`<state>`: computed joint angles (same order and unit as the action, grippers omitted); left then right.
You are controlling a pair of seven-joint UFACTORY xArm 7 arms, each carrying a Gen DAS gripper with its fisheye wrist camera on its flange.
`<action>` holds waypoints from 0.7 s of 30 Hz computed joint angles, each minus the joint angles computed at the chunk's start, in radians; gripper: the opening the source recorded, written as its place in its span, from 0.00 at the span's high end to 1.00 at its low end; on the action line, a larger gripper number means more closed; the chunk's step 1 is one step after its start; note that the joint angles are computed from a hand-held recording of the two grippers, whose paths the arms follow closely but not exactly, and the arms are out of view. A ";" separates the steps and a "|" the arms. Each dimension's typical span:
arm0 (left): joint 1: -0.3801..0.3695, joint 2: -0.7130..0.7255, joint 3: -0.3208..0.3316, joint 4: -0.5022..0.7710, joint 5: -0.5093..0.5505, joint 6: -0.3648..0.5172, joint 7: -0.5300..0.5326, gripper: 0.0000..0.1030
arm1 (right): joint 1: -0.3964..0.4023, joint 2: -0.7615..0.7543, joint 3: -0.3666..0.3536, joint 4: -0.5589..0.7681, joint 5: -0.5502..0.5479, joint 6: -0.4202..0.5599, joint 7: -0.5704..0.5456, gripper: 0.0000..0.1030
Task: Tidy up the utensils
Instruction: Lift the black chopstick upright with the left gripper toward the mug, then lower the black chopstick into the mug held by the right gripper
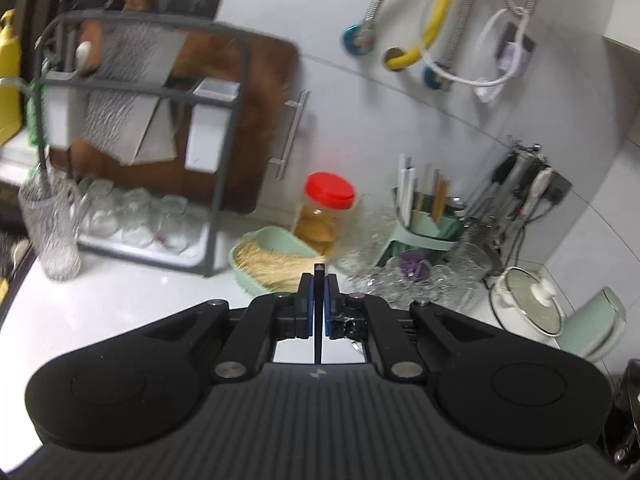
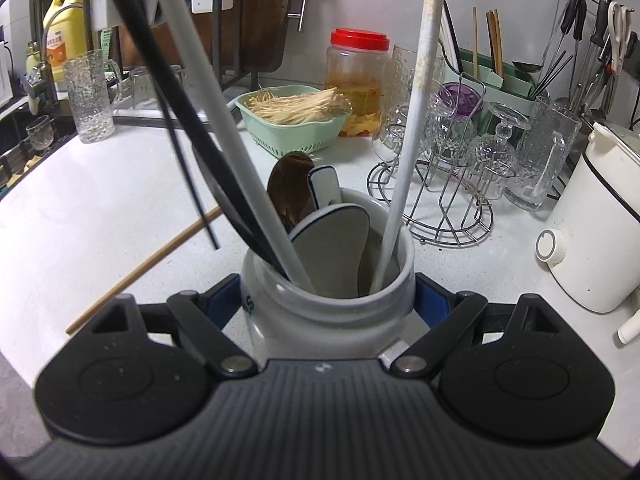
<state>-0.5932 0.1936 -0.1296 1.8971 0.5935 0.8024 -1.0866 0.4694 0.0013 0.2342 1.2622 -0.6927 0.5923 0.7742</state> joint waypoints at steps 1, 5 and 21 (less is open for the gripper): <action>-0.003 0.008 -0.003 0.023 0.003 0.000 0.016 0.95 | 0.000 0.001 0.000 0.000 -0.004 -0.001 0.005 0.11; -0.017 0.042 -0.003 0.116 -0.012 0.003 0.087 0.95 | 0.001 0.004 -0.001 0.002 -0.003 -0.008 0.000 0.11; -0.121 0.259 0.071 0.489 -0.182 0.053 0.300 0.95 | -0.002 0.005 -0.007 -0.001 0.018 -0.025 -0.036 0.11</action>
<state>-0.7143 0.4527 -0.0581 2.3866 0.4116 0.8557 -0.7868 0.4677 0.0065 0.2269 1.2611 -0.6743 0.5676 0.7379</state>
